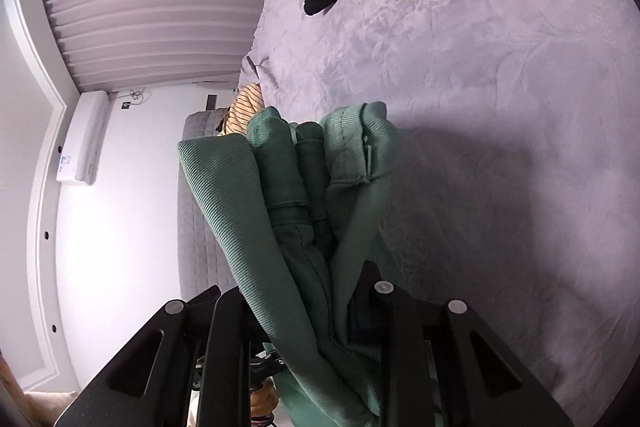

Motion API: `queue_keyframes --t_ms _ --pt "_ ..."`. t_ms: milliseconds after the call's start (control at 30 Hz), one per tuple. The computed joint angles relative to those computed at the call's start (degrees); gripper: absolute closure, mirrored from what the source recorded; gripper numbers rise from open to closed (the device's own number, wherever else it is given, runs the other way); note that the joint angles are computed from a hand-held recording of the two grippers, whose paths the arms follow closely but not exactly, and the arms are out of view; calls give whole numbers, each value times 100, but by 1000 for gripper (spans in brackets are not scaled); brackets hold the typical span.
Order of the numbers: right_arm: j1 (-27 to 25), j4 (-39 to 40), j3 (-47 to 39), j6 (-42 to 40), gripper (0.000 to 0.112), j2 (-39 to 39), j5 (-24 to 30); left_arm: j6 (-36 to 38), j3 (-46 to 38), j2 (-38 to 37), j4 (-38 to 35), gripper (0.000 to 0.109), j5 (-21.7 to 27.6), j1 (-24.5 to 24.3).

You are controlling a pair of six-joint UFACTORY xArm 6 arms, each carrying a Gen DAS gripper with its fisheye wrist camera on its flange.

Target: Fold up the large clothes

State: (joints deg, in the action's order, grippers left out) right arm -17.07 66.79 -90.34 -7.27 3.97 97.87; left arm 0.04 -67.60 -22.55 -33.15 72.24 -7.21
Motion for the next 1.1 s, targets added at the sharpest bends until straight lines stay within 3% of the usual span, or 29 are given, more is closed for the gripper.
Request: queue_keyframes --t_ms 200,333,433,533,633,700,833,867,900,967,1100 --pt "10 147 748 386 88 -1083 107 437 113 -768 -349 62 1124 846" --pt "4 297 1697 747 88 -2106 219 948 232 -1452 -444 62 2414 1906" --pt "58 277 2418 852 88 -2737 341 1316 519 -1935 -335 62 3191 2638" --pt "372 20 3227 993 88 -3298 259 1520 1131 -2482 163 60 3606 3080" --pt "917 -772 3544 1089 85 -3451 -6 1442 1744 -2862 867 52 3701 3229" --pt "1164 -1439 3509 1298 82 -3497 -229 1674 1833 -2977 716 51 3950 3849" --pt "1099 -2231 2919 1243 54 -3607 -102 2404 1333 -2925 567 51 4293 4834" --pt "1140 -2521 2715 1179 54 -3635 -49 2325 1285 -2883 513 50 4131 4801" --pt "1142 -2656 2574 1127 54 -3677 8 2151 1275 -2847 534 41 3854 4644" --pt "946 -2503 2483 1045 54 -3874 242 2028 1236 -2884 625 34 3585 4670" --pt "824 -2274 2916 1193 54 -4226 904 1153 1372 -2730 934 34 2894 3679"
